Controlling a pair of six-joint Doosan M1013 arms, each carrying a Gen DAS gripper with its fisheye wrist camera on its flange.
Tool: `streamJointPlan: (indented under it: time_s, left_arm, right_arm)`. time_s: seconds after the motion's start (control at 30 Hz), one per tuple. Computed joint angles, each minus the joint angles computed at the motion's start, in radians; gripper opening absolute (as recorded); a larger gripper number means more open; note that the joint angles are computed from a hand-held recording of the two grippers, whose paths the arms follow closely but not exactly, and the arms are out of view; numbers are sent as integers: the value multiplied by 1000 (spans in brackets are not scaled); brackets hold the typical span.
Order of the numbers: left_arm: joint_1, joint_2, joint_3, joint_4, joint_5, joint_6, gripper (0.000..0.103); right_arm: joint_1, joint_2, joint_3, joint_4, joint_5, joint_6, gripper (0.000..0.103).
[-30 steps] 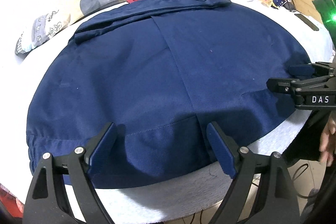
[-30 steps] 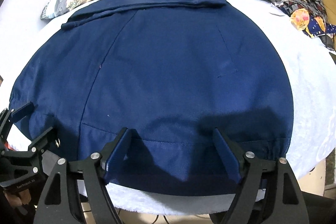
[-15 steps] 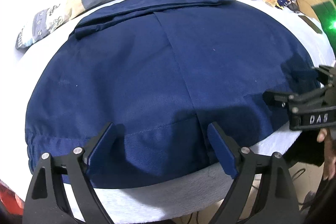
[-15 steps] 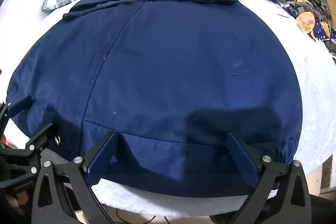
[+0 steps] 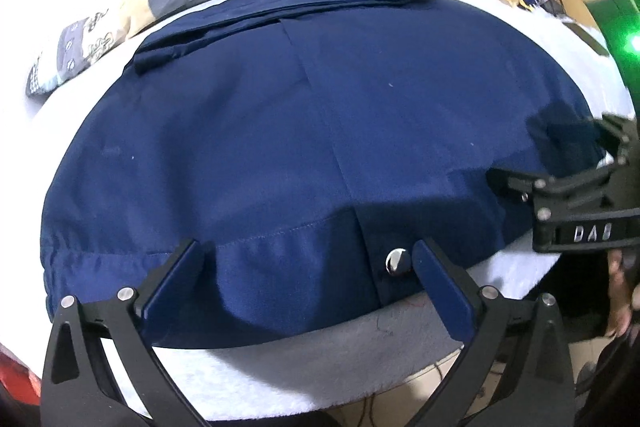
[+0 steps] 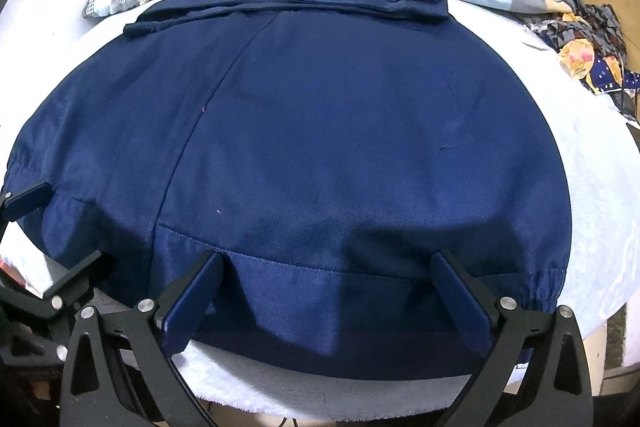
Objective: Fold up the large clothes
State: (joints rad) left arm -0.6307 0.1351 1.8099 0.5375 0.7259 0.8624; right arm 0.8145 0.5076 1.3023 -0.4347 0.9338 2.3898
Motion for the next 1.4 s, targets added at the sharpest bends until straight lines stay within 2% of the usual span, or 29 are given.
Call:
streamJointPlan:
  time_s: [0.1,0.17,0.23,0.3,0.37,0.43,0.5,0.57,0.63,0.7,0.73,0.8,0.87,0.93,1.0,1.03,1.07,1.1,1.13,1.17,1.23,1.33,1.4]
  left_arm:
    - [9,-9,-3,-47,0,46,103]
    - [18,-26,3,-70,-22,50,103]
    - [25,-50,13,-57,-43,39,103]
    - [34,-87,37,12,-74,-4,103]
    - [57,-116,51,51,-84,-43,103]
    - [99,-153,75,75,-91,-112,103]
    - [159,-177,90,45,-87,-181,103]
    - [219,-180,95,-57,-78,-193,103]
    - [295,-172,104,-257,-103,-125,102]
    - [348,-156,107,-449,-119,-17,92]
    - [371,-144,106,-551,-117,49,87]
    - [391,-128,104,-649,-121,121,83]
    - [388,-122,100,-659,-122,133,83]
    - [390,-116,99,-684,-129,150,82]
    - [392,-115,101,-712,-145,157,82]
    - [391,-116,102,-722,-150,164,81]
    - [389,-118,102,-720,-153,168,77]
    - [385,-120,104,-708,-154,174,61]
    - [378,-119,100,-680,-149,174,45]
    - [369,-118,97,-642,-144,168,41]
    - [367,-121,100,-613,-140,172,40]
    - [374,-115,95,-641,-140,211,40]
    - [383,-119,98,-709,-154,289,40]
  right_arm:
    - [-14,3,-22,74,28,-61,102]
    - [-21,-11,-12,98,4,-59,96]
    - [-38,-41,20,176,-63,-73,90]
    - [-63,-80,66,271,-153,-94,90]
    - [-89,-127,122,311,-231,-57,90]
    - [-120,-188,198,309,-331,12,90]
    - [-138,-226,246,244,-364,128,93]
    - [-166,-260,299,218,-390,245,93]
    - [-201,-278,349,311,-425,270,91]
    - [-235,-284,391,502,-479,187,89]
    - [-250,-281,409,606,-496,145,84]
    - [-263,-274,429,791,-531,26,80]
    - [-268,-260,434,983,-548,-135,80]
    - [-260,-247,418,1025,-530,-215,80]
    - [-254,-233,397,1134,-507,-378,77]
    - [-249,-223,383,1199,-496,-476,72]
    - [-247,-213,371,1253,-486,-562,63]
    - [-244,-205,358,1297,-475,-634,39]
    - [-240,-194,339,1292,-453,-652,38]
    - [-233,-189,329,1235,-452,-619,38]
    - [-219,-184,311,1062,-453,-482,38]
    - [-221,-179,305,1049,-451,-440,43]
    - [-220,-182,307,1016,-457,-411,45]
